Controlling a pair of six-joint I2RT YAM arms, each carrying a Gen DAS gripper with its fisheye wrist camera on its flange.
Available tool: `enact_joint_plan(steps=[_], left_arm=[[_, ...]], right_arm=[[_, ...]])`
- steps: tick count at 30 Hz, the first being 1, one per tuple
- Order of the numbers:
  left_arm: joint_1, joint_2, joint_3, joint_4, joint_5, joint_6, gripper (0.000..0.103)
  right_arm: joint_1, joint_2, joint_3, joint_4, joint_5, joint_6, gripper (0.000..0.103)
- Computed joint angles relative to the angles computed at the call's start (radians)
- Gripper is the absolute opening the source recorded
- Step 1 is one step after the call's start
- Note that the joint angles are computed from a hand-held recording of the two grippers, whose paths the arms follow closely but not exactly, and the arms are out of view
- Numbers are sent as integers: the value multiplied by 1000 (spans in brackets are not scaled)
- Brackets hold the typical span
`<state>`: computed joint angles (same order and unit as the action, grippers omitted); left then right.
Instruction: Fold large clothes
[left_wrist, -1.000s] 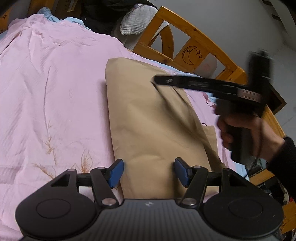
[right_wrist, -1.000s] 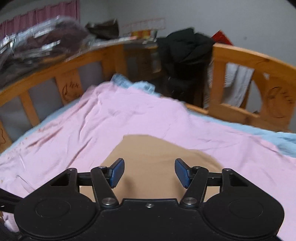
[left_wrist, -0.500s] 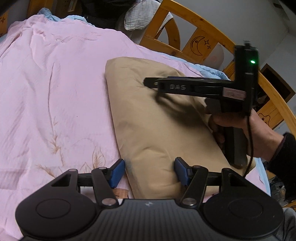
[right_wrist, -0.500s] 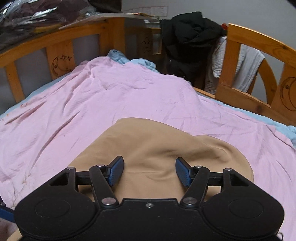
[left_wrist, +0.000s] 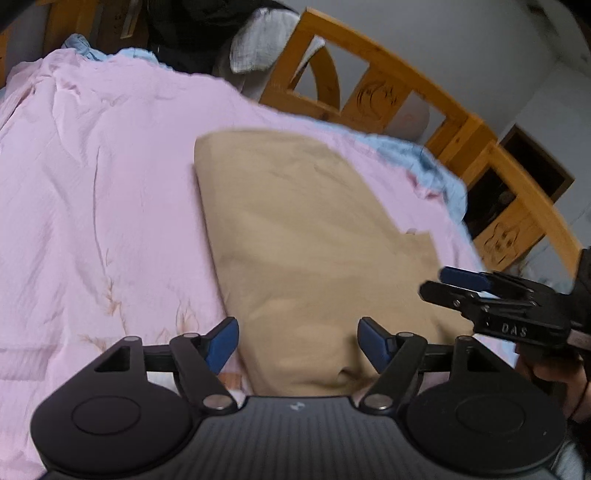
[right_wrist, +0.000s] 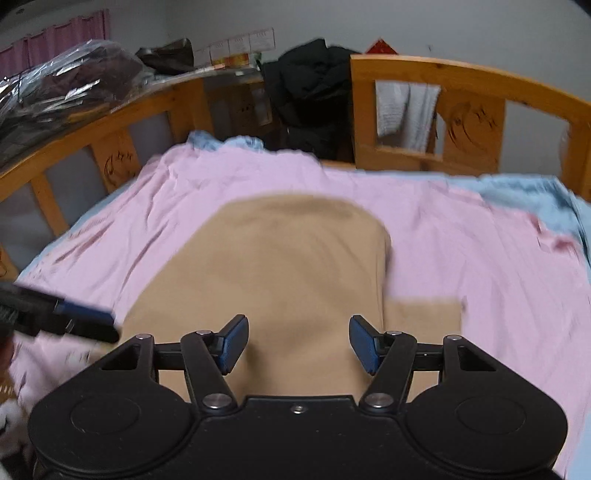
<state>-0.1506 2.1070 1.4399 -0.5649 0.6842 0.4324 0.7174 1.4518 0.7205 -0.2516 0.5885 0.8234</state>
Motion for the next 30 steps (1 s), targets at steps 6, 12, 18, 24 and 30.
enact_joint_plan(steps=[6, 12, 18, 24, 30], left_arm=[[-26, 0, -35, 49, -61, -24, 76], [-30, -5, -52, 74, -83, -23, 76], [-23, -2, -48, 67, -78, -26, 77], [-25, -13, -73, 97, -80, -46, 78], [-7, 16, -40, 65, -47, -48, 78]], right_arm=[[18, 153, 24, -65, -4, 135, 61], [35, 35, -57, -71, 52, 273, 65], [-41, -107, -171, -124, 81, 461, 73], [-187, -166, -336, 148, -80, 423, 64], [-150, -109, -294, 153, -67, 396, 22]])
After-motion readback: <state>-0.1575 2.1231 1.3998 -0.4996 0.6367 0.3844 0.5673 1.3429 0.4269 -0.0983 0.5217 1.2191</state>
